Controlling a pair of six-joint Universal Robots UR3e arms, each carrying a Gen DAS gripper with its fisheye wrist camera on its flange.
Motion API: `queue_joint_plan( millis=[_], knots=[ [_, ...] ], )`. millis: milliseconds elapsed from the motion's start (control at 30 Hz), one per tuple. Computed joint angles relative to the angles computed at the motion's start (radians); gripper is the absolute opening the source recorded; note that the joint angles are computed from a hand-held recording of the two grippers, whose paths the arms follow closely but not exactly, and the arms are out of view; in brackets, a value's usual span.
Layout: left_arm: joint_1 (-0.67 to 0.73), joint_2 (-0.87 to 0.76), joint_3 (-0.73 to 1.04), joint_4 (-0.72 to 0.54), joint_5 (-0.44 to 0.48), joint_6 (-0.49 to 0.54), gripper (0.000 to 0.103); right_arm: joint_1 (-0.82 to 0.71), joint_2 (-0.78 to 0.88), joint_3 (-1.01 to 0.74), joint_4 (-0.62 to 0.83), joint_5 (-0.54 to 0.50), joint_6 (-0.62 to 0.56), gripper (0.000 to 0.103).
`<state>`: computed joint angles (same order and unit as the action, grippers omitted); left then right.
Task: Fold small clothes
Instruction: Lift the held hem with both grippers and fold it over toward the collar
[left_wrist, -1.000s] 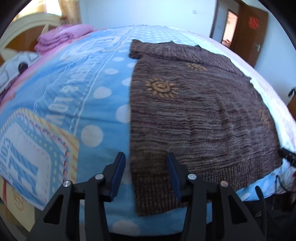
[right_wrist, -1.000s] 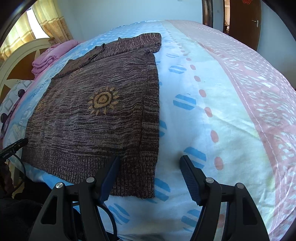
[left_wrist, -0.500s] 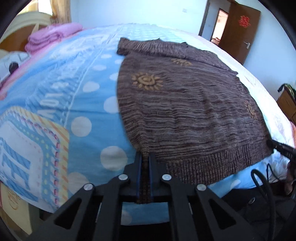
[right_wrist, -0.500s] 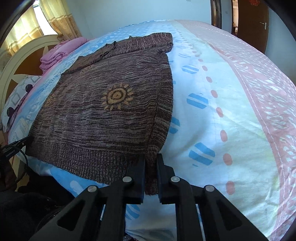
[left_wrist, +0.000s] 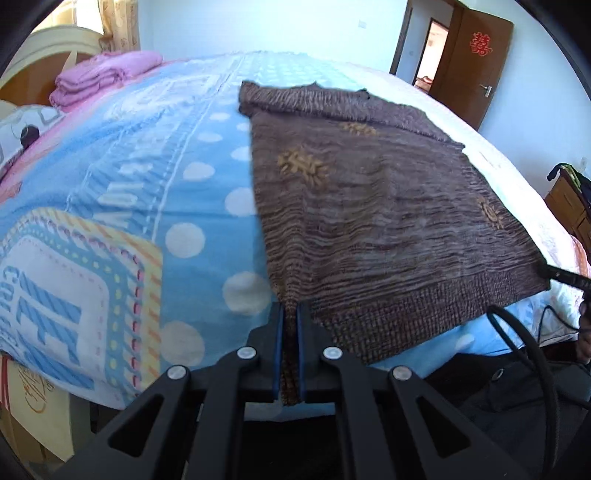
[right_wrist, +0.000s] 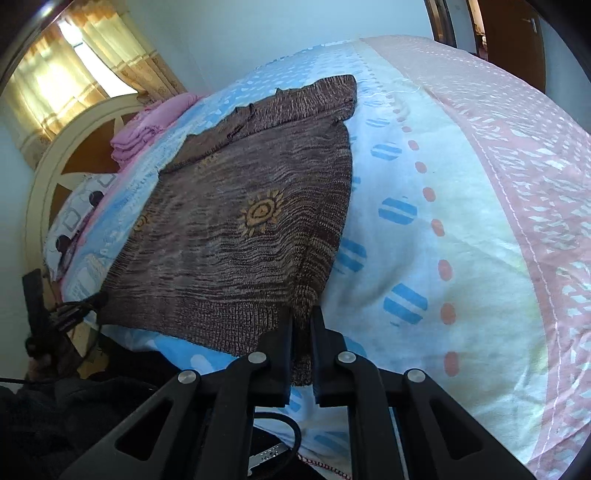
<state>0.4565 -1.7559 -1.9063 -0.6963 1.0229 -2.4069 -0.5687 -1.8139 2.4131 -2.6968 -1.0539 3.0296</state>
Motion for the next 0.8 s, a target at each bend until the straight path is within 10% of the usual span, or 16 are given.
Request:
queue_joint_plan(
  millis=[433,800],
  knots=[
    [0.056,0.025,0.065,-0.042,-0.122,0.021,0.008,-0.253,-0.188,0.083,0.222,0.350,-0.101,0.007],
    [0.002,-0.113,0.308,-0.102,-0.160,-0.061,0.007,-0.207,-0.099,-0.012,0.090,0.299,0.038,0.006]
  ],
)
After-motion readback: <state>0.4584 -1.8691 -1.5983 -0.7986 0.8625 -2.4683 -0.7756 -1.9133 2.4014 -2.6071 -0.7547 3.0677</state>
